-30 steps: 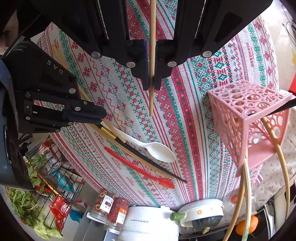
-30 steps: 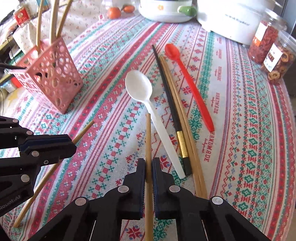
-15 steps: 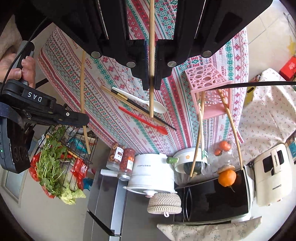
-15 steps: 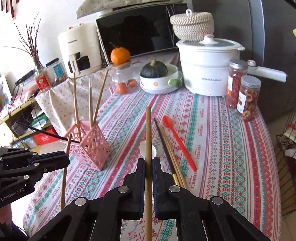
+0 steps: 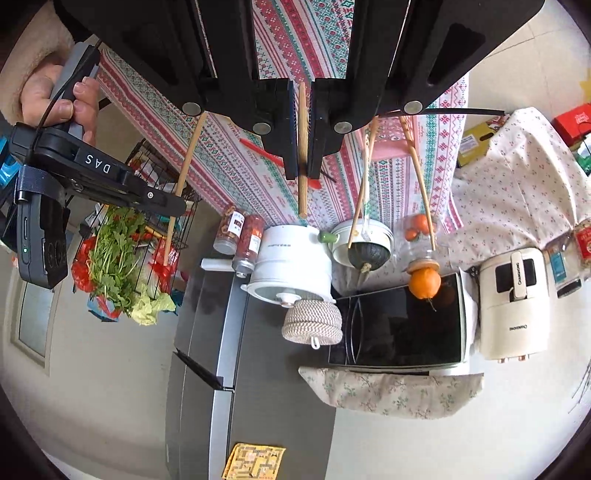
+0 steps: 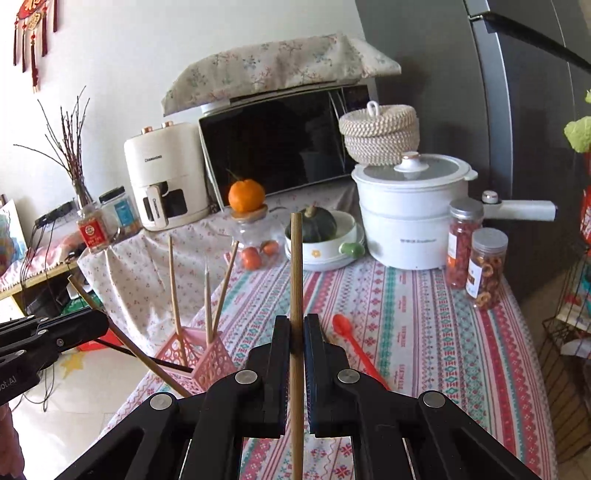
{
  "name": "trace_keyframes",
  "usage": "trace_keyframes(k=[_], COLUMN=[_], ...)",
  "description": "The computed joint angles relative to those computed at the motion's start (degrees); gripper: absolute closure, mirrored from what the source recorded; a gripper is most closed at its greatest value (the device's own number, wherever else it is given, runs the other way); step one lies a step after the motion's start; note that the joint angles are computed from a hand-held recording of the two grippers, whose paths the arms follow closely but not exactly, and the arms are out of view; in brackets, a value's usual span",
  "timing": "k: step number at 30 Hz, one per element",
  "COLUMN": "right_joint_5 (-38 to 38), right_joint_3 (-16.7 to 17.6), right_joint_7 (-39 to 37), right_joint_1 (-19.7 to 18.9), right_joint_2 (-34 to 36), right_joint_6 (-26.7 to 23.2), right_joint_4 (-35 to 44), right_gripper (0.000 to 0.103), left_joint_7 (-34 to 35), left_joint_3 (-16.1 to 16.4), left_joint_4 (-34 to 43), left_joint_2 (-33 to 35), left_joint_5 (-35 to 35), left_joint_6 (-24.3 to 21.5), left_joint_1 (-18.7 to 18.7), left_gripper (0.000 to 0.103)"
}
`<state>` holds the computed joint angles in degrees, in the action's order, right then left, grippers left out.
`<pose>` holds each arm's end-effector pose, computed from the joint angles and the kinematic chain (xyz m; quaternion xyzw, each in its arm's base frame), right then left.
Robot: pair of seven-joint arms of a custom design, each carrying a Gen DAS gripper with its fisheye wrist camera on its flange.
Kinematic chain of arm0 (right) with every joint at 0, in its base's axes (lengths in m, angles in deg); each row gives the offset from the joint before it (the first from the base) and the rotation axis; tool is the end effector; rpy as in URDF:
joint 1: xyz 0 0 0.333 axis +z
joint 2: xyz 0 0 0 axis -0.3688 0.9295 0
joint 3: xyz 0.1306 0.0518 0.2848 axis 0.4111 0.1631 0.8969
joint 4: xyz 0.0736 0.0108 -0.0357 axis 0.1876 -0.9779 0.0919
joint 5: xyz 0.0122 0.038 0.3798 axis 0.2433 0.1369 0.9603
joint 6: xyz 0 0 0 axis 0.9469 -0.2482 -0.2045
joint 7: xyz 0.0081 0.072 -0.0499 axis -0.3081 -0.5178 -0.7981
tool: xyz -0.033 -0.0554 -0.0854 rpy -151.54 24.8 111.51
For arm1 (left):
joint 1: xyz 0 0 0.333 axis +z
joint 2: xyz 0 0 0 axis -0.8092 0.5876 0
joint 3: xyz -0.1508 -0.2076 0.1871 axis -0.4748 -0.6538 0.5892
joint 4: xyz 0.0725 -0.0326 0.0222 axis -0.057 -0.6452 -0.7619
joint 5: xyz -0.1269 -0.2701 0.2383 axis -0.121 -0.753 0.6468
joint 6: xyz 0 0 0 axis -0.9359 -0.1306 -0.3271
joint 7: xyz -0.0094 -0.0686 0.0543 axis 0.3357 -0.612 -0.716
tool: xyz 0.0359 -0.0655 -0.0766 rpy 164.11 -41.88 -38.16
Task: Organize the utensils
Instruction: 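Lift and carry both bamboo chopsticks upright over the pink basket, then open the left tool, then the right tool, dropping chopsticks into the basket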
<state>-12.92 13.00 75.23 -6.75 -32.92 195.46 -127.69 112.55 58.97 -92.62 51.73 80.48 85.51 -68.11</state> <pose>0.5439 0.0964 0.6016 -0.6392 0.5548 -0.2287 0.4809 0.5170 -0.2696 0.6141 -0.5192 0.6858 -0.4450 0.2493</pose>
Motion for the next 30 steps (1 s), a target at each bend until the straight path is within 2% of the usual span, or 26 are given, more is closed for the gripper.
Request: trace_keyframes(k=[4,6,8,10,13,16,19,30], right_joint_5=[2.5,3.6,4.2,4.7,6.6,7.7,8.2,10.8], right_joint_3=[0.1,0.2,0.6,1.0,1.5,1.9,2.3,3.8], right_joint_7=[-0.9,-1.5,-1.8,-2.0,-2.9,-3.5,-3.5,-4.5], right_joint_1=[0.7,0.9,1.0,1.1,1.4,1.5,1.5,1.4], right_joint_2=[1.2,1.9,2.6,3.3,4.1,5.0,5.9,8.6], right_joint_6=[0.4,0.0,0.1,0.5,0.7,0.2,0.1,1.0], right_joint_4=[2.3,3.5,4.5,5.4,6.8,8.2,9.3,12.7], right_gripper=[0.097,0.097,0.097,0.097,0.097,0.097,0.097,0.097], left_joint_7=[-10.9,-22.4,-37.8,-50.3,-56.4,-60.3,-59.1,-45.1], left_joint_3=[-0.2,-1.5,-3.3,-3.5,-1.9,-0.9,0.0,2.8], left_joint_4=[-0.1,1.0,3.5,6.0,7.9,10.1,12.0,18.7], left_joint_2=[-1.1,-1.4,-1.5,-1.4,-0.7,0.6,2.7,12.1], left_joint_5=[9.7,20.7,35.9,47.8,52.8,58.2,58.8,46.3], left_joint_6=[4.4,6.5,7.1,6.6,5.4,1.7,-2.2,-11.6], left_joint_1=[2.8,6.3,10.5,12.3,11.5,10.1,8.4,3.2], left_gripper=[0.098,0.098,0.099,0.099,0.099,0.099,0.099,0.098])
